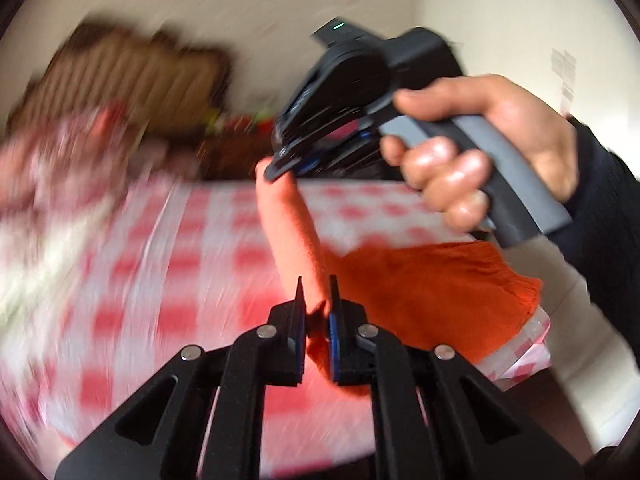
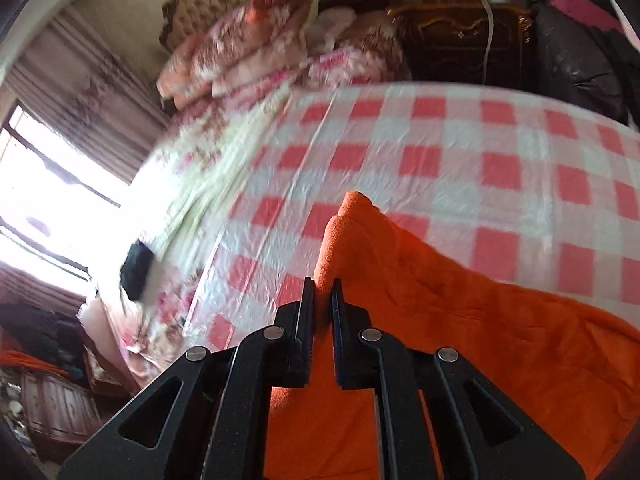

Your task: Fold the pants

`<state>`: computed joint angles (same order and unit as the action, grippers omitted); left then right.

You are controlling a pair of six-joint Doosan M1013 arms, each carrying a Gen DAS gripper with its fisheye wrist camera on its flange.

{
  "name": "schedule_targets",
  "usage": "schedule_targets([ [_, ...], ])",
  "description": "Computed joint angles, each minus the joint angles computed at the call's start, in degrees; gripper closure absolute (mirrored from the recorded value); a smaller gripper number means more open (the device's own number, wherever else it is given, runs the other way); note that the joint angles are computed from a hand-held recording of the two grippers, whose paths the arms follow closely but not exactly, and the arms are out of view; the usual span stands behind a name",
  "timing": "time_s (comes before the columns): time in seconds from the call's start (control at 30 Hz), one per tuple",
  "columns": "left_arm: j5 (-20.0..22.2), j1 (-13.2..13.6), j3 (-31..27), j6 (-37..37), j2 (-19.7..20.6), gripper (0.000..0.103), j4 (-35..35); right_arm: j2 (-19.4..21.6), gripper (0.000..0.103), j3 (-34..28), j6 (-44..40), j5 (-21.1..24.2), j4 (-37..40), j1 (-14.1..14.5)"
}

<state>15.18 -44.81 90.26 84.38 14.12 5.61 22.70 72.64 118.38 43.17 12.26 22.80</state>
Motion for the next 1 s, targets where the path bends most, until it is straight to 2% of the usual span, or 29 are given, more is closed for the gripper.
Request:
schedule_targets([
  [0.1, -1.55, -4.12, -2.51, -1.17, 1.74, 0.094, 9.02, -6.17, 0.095, 7.48, 0.69, -3.43, -0.09, -2.73],
  [0.17, -1.31, -6.85, -4.15, 2.79, 3.12, 0.094, 9.39, -9.68, 0.095, 12.54, 0.66, -5.13, -0.1, -4.69],
  [0.23, -0.79, -10.09, -5.57, 3.19, 5.23, 0.094, 13.81, -13.18, 0.095, 18.7, 0.06, -7.22, 0.92, -7.24],
  [0.27, 0.07, -11.1, -6.61, 4.19, 6.52, 0.094, 14.39, -14.12, 0.095, 20.91, -2.45, -8.39, 3.45, -8.29],
  [0.33, 1.91, -13.96, -7.72, 0.95, 9.04, 0.095, 21.6, -15.92, 0.095, 26.56, -3.39, -10.23, 5.5, -10.96],
  [0.47, 5.98, -17.79, -8.83, -3.03, 13.07, 0.095, 31.64, -16.0, 0.095, 32.96, -7.91, -11.99, 11.36, -14.58],
  [0.57, 8.25, -19.19, -8.86, -8.92, 14.7, 0.095, 40.11, -15.08, 0.089, 35.63, -13.91, -12.48, 17.99, -16.25],
  [0.6, 8.39, -19.3, -8.88, -9.74, 14.95, 0.095, 41.4, -15.05, 0.083, 36.35, -18.28, -13.24, 22.32, -16.78],
  [0.67, 9.01, -19.78, -8.97, -12.48, 15.38, 0.095, 44.69, -15.16, 0.081, 37.09, -23.91, -14.22, 27.87, -17.27],
  [0.73, 9.36, -20.05, -8.86, -15.58, 15.58, 0.095, 48.75, -14.74, 0.074, 36.8, -26.1, -14.39, 29.34, -17.33],
  [0.77, 9.65, -20.3, -9.07, -16.63, 15.94, 0.095, 50.19, -14.64, 0.074, 36.63, -25.82, -14.47, 28.34, -17.15],
  [0.8, 9.95, -20.58, -8.5, -18.69, 15.75, 0.095, 52.72, -14.52, 0.076, 36.19, -24.19, -14.77, 25.09, -16.63],
  [0.83, 10.22, -20.65, -8.28, -19.82, 15.56, 0.095, 54.47, -14.53, 0.093, 35.83, -22.61, -14.6, 22.25, -16.24],
  [0.87, 10.39, -20.72, -7.97, -20.86, 15.16, 0.095, 56.24, -14.69, 0.098, 35.56, -22.34, -14.17, 21.47, -16.15],
  [1.0, 9.83, -21.47, -8.48, -27.44, 14.87, 0.095, 65.5, -17.93, 0.098, 36.22, -24.65, -15.47, 20.71, -16.31],
])
